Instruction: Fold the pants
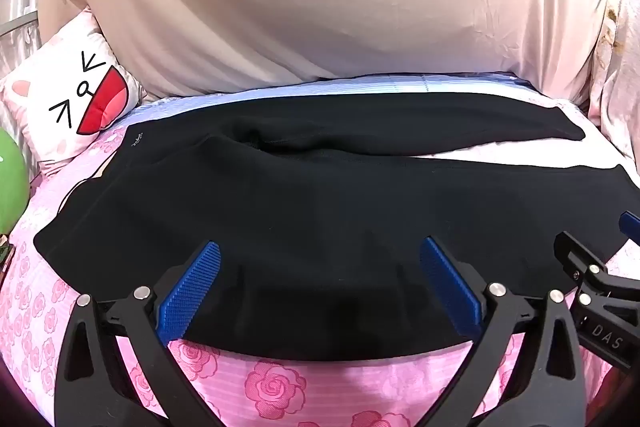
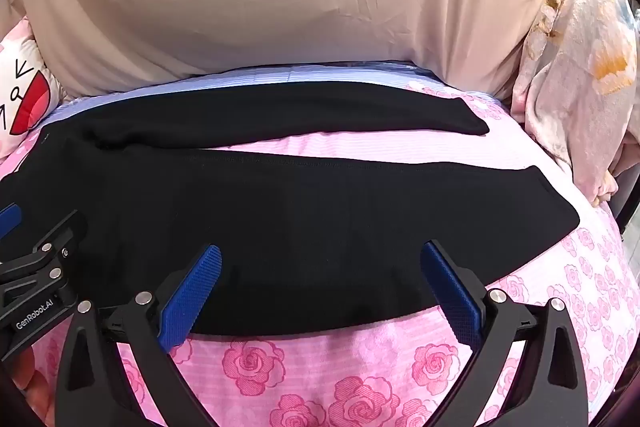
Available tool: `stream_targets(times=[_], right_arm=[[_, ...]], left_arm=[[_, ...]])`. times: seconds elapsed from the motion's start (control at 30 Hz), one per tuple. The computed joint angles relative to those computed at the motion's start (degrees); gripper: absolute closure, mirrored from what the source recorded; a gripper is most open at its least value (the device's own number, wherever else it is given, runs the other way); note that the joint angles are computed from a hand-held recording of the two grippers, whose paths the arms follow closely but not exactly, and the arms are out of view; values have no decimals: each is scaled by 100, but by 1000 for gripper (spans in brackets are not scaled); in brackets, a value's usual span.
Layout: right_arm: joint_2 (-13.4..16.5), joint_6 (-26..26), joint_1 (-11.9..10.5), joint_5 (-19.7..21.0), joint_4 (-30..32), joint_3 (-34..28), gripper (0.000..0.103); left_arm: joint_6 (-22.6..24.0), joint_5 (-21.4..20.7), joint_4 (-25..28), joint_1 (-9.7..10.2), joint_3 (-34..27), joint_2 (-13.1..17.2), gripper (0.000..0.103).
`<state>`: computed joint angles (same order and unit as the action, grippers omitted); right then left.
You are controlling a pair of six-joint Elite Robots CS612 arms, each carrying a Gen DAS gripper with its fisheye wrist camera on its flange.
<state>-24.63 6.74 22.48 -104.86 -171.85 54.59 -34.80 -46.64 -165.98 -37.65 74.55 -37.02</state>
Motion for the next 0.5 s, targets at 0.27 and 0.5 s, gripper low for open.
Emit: stream_targets(times=[0.27,0.5], right_arm=[[-1,-1,11,-12,-41,10,5],[2,18,2,9,-3,-1,5]], left_arm=[[-51,-23,-28,10,28,2,5],[-71,-3,35,-14,-1,-5,5]])
